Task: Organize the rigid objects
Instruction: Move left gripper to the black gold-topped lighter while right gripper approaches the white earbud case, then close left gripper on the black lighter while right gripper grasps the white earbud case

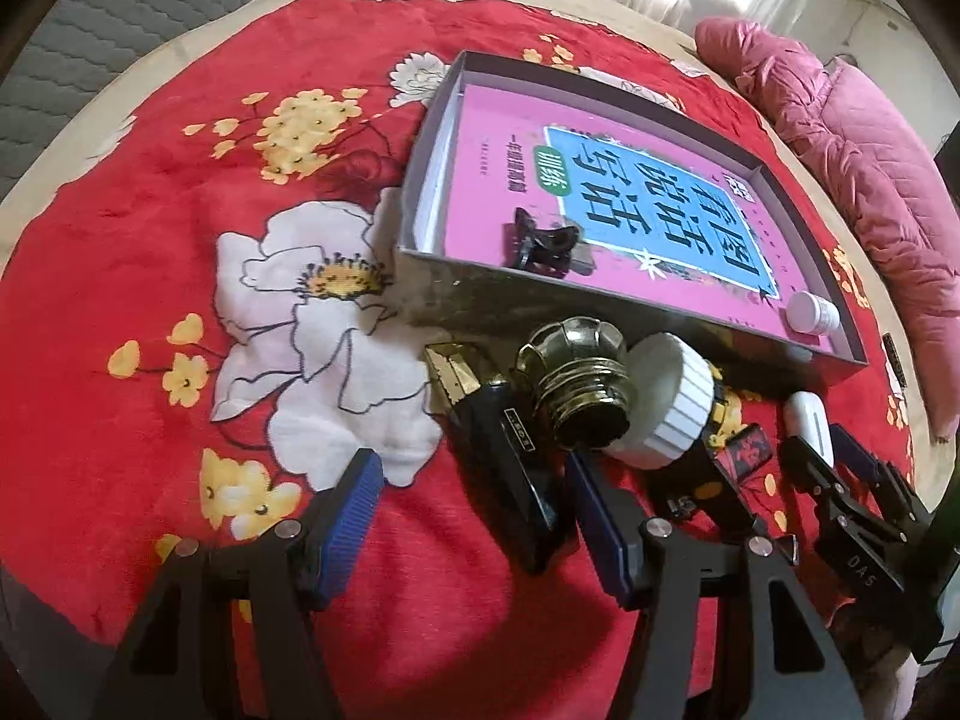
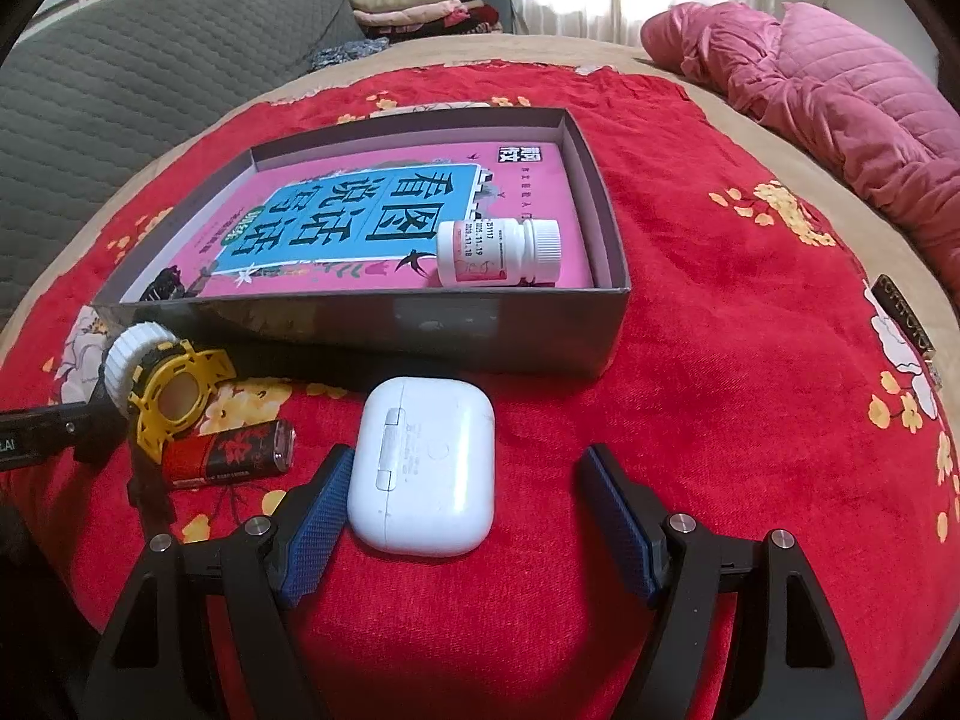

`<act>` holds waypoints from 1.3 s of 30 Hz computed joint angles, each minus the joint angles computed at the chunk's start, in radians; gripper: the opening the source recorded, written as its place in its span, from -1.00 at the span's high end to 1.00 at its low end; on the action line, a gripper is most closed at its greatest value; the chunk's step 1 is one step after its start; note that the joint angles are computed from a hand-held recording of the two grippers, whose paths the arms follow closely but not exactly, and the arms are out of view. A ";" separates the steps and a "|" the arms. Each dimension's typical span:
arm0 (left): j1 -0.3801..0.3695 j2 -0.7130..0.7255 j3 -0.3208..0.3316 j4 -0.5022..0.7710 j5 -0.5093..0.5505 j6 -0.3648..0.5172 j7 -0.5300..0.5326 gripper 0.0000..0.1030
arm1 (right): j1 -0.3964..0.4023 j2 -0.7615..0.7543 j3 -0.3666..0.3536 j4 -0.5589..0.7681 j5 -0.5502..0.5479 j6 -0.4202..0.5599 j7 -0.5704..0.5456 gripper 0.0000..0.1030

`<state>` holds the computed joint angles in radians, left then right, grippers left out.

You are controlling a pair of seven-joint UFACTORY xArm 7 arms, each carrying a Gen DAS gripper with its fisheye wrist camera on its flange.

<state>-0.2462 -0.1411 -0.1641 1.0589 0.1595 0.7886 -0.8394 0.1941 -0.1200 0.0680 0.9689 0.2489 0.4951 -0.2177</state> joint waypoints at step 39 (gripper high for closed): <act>0.028 -0.007 0.002 -0.061 0.137 -0.110 0.031 0.20 | 0.013 0.011 0.012 -0.018 -0.089 -0.056 0.024 -0.21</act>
<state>-0.2184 -0.1478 -0.1617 0.9978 0.2961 0.6790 -0.8083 0.2073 -0.1092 0.0805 0.9513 0.1594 0.4386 -0.1937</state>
